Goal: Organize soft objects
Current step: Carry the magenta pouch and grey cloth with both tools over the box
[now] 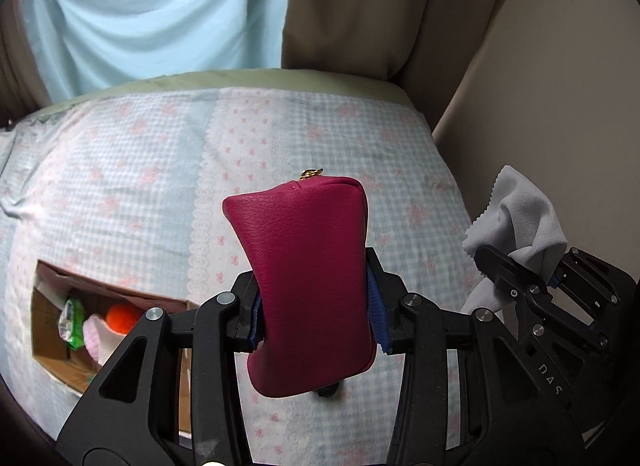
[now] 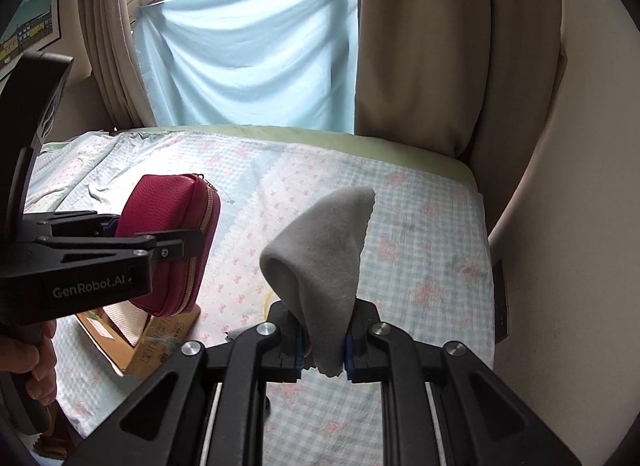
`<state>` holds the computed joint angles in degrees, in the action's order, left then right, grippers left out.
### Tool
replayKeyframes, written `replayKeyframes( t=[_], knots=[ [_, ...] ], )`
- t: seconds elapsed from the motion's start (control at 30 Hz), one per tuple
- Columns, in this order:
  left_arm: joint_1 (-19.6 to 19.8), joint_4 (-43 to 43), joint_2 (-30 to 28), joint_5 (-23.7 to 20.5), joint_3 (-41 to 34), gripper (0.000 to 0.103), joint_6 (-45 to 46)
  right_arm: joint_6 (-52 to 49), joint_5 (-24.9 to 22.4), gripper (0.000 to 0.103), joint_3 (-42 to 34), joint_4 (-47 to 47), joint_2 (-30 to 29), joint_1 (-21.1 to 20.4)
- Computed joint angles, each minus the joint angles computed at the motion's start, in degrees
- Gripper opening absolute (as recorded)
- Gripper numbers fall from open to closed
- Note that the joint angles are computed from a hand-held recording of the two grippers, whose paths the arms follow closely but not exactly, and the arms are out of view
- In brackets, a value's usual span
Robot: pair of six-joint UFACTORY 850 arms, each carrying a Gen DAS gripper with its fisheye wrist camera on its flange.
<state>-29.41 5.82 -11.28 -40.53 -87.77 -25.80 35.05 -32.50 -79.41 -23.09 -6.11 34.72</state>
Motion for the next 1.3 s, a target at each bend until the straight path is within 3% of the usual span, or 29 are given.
replayKeyframes(
  t=[0.37, 0.67, 0.97, 1.3],
  knots=[
    [9.3, 1.3, 13.8, -1.1, 10.8, 0.037, -2.8, -2.0, -4.9, 0.014, -14.2, 4.6, -8.2, 8.7],
    [24.2, -10.5, 20.8, -4.8, 18.8, 0.037, 14.0, 1.1, -13.8, 0.014, -29.2, 6.9, -20.3, 15.3],
    [36.1, -20.1, 15.9, -8.7, 20.9, 0.037, 36.8, 8.1, -25.1, 0.014, -47.0, 10.1, -36.1, 18.3],
    [38.5, -22.2, 6.2, -11.0, 18.8, 0.037, 49.0, 9.7, -39.5, 0.013, -64.7, 16.6, -51.2, 17.6]
  ],
)
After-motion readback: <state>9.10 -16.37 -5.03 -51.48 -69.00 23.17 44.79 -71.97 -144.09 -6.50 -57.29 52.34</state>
